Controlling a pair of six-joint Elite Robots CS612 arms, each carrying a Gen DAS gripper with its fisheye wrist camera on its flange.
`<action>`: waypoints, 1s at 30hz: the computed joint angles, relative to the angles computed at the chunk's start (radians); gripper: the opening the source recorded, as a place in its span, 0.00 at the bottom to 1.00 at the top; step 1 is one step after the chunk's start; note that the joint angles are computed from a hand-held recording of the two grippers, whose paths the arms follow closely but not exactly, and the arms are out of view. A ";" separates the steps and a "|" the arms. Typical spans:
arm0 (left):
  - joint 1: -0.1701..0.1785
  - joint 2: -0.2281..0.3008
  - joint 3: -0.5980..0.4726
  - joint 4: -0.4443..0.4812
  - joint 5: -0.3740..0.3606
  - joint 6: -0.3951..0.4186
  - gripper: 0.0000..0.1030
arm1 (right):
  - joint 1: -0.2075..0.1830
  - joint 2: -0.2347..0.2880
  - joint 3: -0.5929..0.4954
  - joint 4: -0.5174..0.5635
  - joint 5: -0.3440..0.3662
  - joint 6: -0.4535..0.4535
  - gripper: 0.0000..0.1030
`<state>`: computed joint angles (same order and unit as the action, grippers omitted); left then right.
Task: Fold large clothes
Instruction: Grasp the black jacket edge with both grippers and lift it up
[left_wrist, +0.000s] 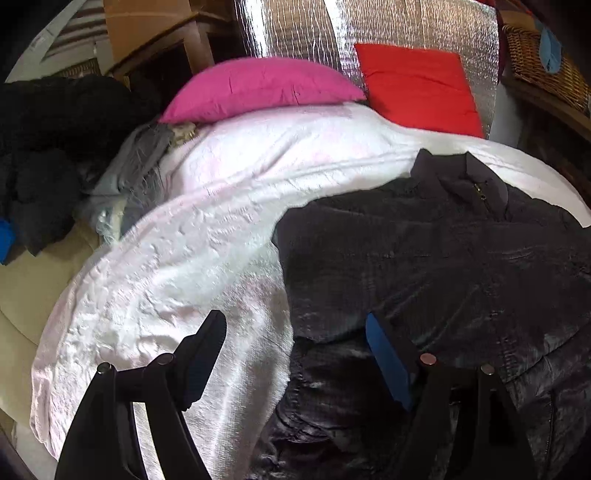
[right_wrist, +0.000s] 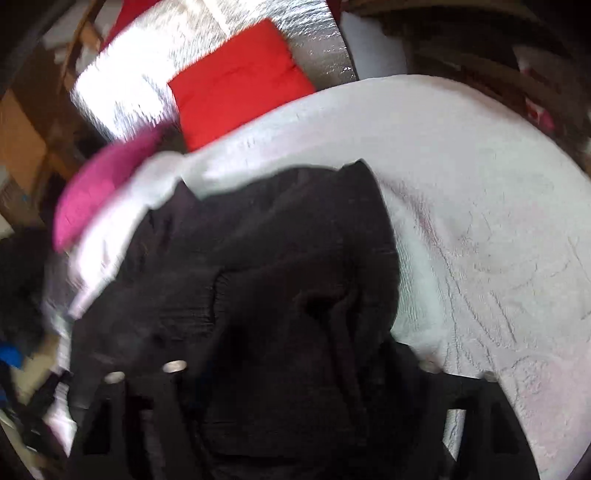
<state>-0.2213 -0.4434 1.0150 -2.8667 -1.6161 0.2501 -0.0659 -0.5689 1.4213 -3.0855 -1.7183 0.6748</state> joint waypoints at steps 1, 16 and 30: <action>0.001 -0.001 -0.004 0.020 -0.008 -0.005 0.76 | 0.003 -0.003 -0.002 0.008 -0.008 -0.008 0.61; 0.142 -0.212 0.405 -0.105 -0.250 -0.062 0.80 | 0.041 -0.205 0.480 -0.468 0.079 0.021 0.78; 0.162 -0.270 0.581 0.083 -0.285 -0.168 0.76 | 0.060 -0.165 0.625 -0.434 0.358 0.173 0.78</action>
